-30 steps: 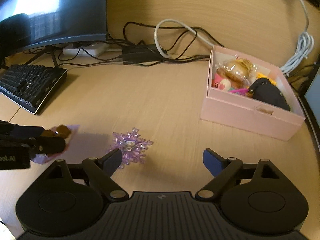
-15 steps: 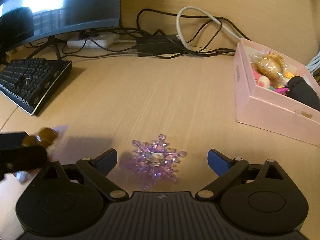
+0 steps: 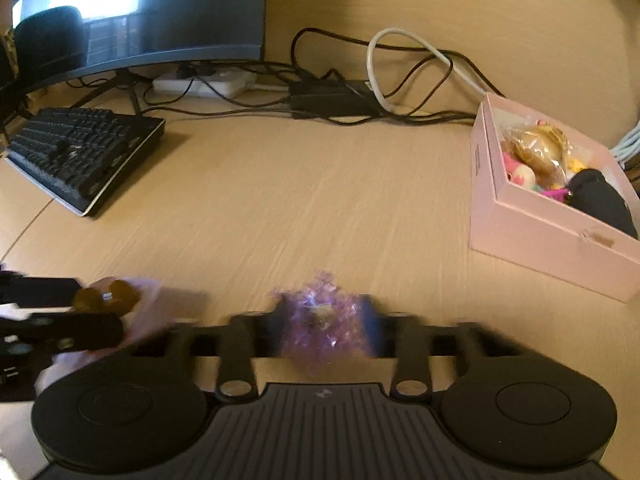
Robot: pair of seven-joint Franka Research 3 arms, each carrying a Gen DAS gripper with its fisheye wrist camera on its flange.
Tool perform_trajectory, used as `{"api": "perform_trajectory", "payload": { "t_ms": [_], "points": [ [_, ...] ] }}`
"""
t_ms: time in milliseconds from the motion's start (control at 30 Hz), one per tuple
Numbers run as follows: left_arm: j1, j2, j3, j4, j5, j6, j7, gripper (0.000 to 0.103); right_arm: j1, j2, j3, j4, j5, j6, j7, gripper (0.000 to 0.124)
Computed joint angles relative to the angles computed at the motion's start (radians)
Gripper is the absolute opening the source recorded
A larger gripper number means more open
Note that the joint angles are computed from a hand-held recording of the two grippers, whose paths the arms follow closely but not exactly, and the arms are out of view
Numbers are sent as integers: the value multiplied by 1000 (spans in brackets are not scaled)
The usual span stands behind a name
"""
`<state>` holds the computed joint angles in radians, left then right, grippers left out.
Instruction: Organize objects
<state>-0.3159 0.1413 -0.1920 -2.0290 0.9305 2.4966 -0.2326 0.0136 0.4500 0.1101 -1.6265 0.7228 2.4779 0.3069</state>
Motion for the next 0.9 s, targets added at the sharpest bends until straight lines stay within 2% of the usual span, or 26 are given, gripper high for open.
{"api": "perform_trajectory", "payload": {
  "t_ms": [300, 367, 400, 433, 467, 700, 900],
  "points": [
    [-28, 82, 14, 116, -8, 40, 56, 58, -50, -32, -29, -10, 26, 1, -54, 24],
    [-35, 89, 19, 125, -12, 37, 63, 58, -54, -25, -33, 0, 20, -18, -35, 44],
    [-37, 90, 21, 124, -16, 35, 62, 58, -59, -24, -30, -3, 30, -22, -33, 71],
    [-39, 89, 22, 122, -21, 33, 59, 58, -65, -26, -24, -11, 50, -17, -39, 87],
    [-40, 86, 23, 117, -25, 30, 56, 58, -69, -31, -18, -24, 69, -7, -49, 91],
    [-39, 28, 20, 63, 0, -7, 17, 58, -66, -32, -24, -34, 72, -21, -40, 101],
    [-18, -10, 4, 9, -7, -5, -16, 58, -45, -40, -16, -65, 73, -6, -48, 102]
  ]
}}
